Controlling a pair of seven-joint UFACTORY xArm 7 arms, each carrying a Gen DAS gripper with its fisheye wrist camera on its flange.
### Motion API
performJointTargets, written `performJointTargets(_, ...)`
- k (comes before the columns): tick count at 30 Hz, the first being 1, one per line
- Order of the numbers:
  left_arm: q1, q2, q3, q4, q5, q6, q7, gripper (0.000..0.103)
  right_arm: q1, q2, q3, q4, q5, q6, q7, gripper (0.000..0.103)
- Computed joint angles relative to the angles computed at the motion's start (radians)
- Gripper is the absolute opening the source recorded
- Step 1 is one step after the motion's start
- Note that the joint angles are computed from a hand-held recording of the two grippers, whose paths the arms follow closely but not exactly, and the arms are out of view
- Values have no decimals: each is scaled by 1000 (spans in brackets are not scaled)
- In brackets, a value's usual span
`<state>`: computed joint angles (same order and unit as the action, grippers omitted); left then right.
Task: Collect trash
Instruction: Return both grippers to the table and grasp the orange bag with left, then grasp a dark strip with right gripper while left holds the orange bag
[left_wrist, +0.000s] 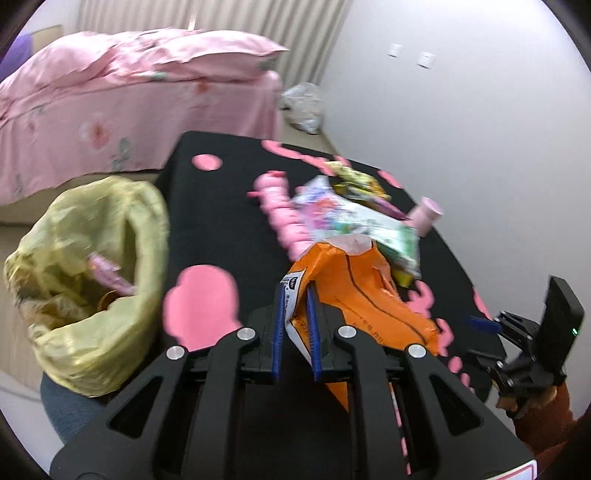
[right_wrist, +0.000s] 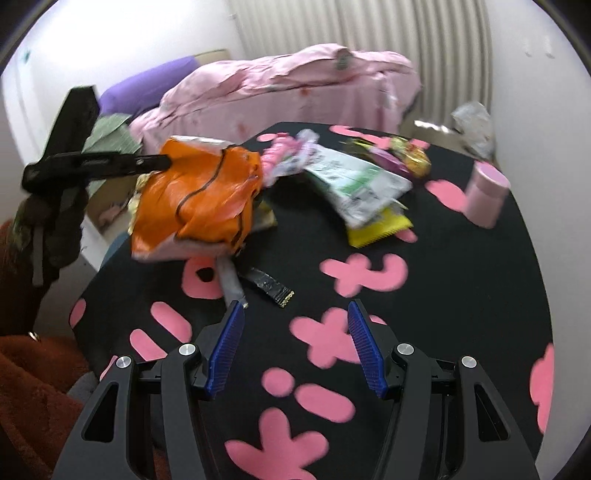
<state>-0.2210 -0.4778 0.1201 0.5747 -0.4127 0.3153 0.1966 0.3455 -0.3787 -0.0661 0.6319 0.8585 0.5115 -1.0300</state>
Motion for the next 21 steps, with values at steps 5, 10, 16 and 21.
performJointTargets(5, 40, 67, 26, 1, 8, -73, -13, 12, 39, 73, 20, 69, 17, 19, -81, 55)
performJointTargets(10, -63, 78, 145, 13, -160, -76, 120, 25, 32, 205, 65, 185, 62, 99, -144, 55)
performJointTargets(16, -58, 42, 120, -13, -212, -97, 177, 49, 1, 331, 167, 279, 36, 96, -112, 30)
performJointTargets(21, -66, 24, 104, -38, -181, -130, 180, 61, -17, 295, 189, 239, -56, 38, -34, 13)
